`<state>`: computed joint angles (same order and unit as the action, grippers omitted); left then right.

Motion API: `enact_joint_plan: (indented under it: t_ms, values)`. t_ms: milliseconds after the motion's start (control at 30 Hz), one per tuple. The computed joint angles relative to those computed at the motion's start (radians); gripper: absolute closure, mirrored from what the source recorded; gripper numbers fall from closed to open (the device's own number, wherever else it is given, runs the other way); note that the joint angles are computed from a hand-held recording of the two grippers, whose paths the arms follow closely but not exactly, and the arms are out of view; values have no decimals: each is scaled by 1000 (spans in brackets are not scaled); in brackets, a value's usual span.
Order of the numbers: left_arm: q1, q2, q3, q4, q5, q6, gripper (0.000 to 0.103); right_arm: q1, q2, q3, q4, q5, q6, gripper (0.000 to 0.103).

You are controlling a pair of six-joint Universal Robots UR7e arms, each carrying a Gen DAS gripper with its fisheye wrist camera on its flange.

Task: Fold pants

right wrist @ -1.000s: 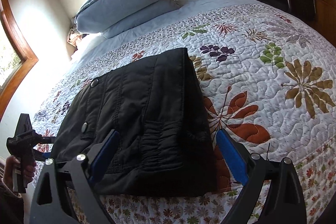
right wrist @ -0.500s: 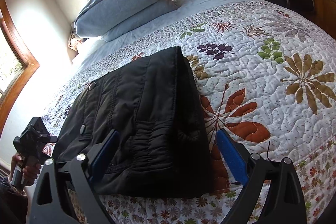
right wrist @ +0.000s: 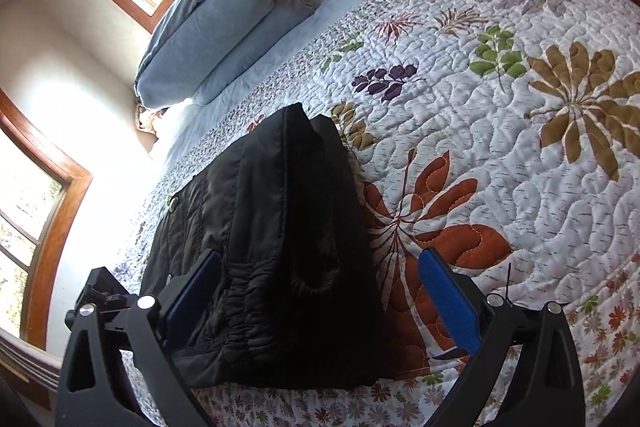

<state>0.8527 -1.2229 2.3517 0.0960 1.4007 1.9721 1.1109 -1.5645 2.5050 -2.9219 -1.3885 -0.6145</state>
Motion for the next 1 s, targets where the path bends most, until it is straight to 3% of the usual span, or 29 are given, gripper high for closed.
enact_joint_plan:
  t_ms: [67,133,333,367,400,433,467,533,600,700,867,967,1000]
  values:
    - [-3,4,-14,32,-6,6,5,5,18,-36,63,36,4,4]
    - [4,12,-24,41,-4,10,5,29,43,-63,49,50,1,4]
    - [18,48,-58,58,-2,17,5,149,199,-247,140,-23,-21,7]
    - [20,52,-60,59,-1,16,4,165,223,-263,137,-43,-27,13]
    - [22,52,-55,55,-1,15,4,175,240,-274,142,-54,-40,35]
    - [27,50,-56,59,3,17,4,182,253,-286,154,-60,-49,46]
    - [33,52,-59,58,5,18,4,186,262,-290,154,-65,-57,51]
    - [33,55,-64,59,3,14,4,192,266,-286,136,-73,-90,70]
    - [21,56,-64,69,-7,12,4,186,256,-283,135,-56,-105,79]
    - [-18,45,-48,85,-39,18,4,178,249,-283,120,-44,-115,84]
    - [-36,85,-71,107,-67,35,4,149,289,-313,140,-43,-40,81]
    - [-21,62,-51,81,-55,30,4,120,257,-313,203,20,-24,54]
    - [-14,50,-41,66,-49,29,4,114,241,-308,220,25,-18,27]
